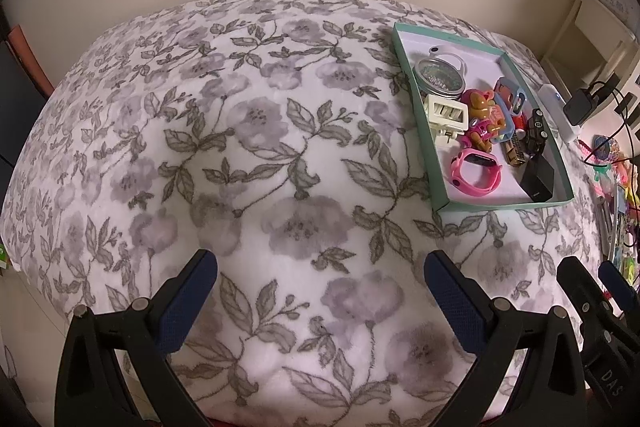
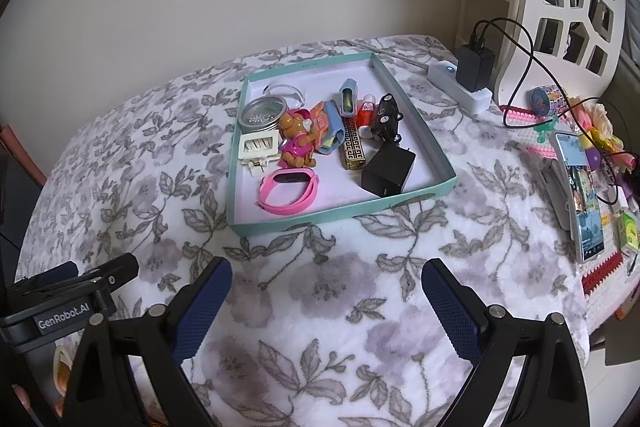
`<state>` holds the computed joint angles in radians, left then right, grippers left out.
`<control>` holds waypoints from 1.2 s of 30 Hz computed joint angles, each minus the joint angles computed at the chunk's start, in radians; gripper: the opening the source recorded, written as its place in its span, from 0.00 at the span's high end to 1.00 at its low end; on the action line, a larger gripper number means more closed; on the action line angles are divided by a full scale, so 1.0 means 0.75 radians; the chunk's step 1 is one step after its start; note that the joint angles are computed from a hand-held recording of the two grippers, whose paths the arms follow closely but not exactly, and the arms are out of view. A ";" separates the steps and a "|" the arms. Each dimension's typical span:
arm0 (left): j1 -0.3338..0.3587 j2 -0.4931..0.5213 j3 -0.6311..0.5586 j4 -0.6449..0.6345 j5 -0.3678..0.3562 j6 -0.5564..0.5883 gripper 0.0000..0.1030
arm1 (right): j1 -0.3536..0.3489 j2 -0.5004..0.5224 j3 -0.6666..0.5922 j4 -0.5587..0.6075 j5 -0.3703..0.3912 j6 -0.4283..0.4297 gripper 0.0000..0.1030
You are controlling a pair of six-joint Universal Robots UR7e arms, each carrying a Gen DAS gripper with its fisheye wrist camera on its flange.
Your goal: Organize rigid objects
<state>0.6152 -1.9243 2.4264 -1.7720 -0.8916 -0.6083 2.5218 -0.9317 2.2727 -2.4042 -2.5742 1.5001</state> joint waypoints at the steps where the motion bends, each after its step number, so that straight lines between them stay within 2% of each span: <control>1: -0.001 0.001 0.000 0.001 0.001 -0.002 0.00 | -0.002 -0.001 0.002 -0.002 0.000 -0.002 0.05; 36: 0.000 0.011 -0.001 -0.003 0.016 0.006 0.00 | -0.013 0.004 0.006 0.006 -0.002 0.004 0.05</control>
